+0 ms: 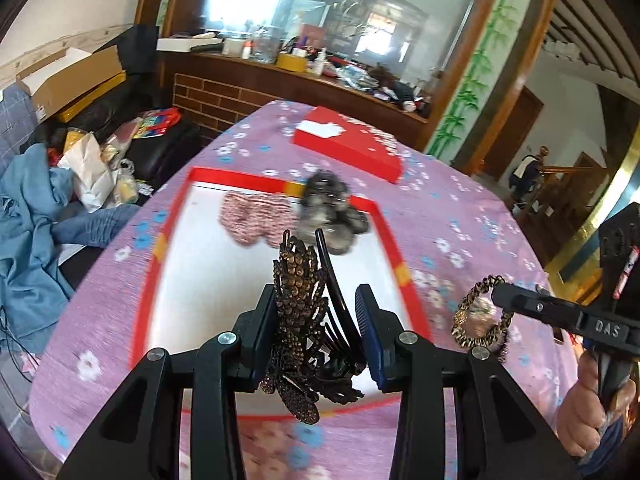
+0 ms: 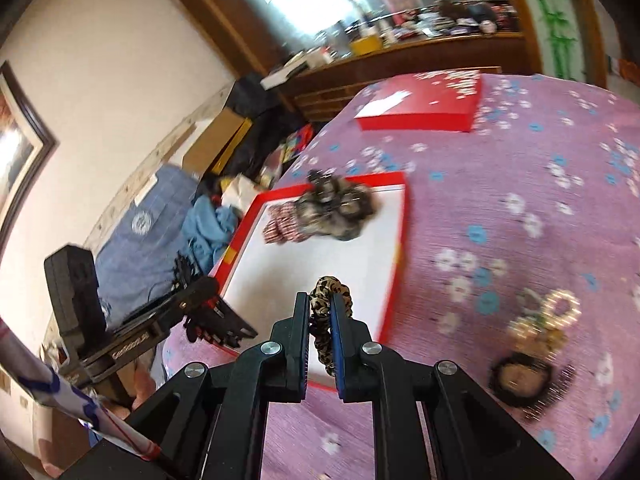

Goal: Organize jewelry
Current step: 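Carry the hair clip and beaded bracelet to the tray and release both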

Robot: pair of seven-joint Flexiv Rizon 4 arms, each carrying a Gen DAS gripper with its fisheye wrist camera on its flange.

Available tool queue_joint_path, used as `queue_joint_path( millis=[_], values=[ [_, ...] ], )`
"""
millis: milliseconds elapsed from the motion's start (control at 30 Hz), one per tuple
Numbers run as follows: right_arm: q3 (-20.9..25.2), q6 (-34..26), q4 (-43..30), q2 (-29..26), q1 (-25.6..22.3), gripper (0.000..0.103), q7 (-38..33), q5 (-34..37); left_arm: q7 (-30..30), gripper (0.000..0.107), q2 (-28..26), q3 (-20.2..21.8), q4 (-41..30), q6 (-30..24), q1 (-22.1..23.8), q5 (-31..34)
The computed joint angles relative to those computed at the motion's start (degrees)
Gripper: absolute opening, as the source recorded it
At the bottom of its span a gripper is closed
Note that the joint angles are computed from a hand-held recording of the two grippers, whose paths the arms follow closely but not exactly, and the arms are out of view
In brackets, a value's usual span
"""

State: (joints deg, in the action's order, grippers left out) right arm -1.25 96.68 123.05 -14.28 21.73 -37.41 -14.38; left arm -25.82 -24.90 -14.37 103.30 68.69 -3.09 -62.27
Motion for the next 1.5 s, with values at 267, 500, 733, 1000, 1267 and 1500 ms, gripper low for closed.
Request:
queue_joint_path(
  millis=[267, 500, 733, 1000, 1267, 1500],
  values=[
    [8.9, -7.9, -14.2, -9.7, -6.0, 0.011, -5.2, 2.2, -12.7, 0.038, -8.6, 3.5, -11.1, -1.9, 0.8, 14.8],
    [13.7, -10.1, -24.8, -17.8, -8.8, 0.012, -9.6, 6.0, -24.5, 0.038, -16.3, 5.6, -22.3, -6.1, 0.7, 27.1],
    [11.4, -15.5, -28.6, -20.9, -7.8, 0.012, -9.6, 7.8, -29.2, 0.039, -20.4, 3.5, -28.6, -8.3, 1.9, 31.9],
    [10.7, -15.7, -26.3, -18.9, -8.2, 0.027, -10.5, 9.5, -30.0, 0.054, -20.4, 1.6, -29.1, -7.8, 2.7, 32.2],
    [8.2, -9.4, -16.9, -12.3, -6.9, 0.033, -8.7, 8.9, -24.7, 0.054, -14.6, -2.1, -20.2, -2.0, 4.8, 29.0],
    [-2.2, -5.5, -3.5, -3.4, 0.8, 0.033, -1.2, 1.5, -6.1, 0.064, -5.2, -17.1, -2.4, 12.2, 11.3, 15.3]
  ],
)
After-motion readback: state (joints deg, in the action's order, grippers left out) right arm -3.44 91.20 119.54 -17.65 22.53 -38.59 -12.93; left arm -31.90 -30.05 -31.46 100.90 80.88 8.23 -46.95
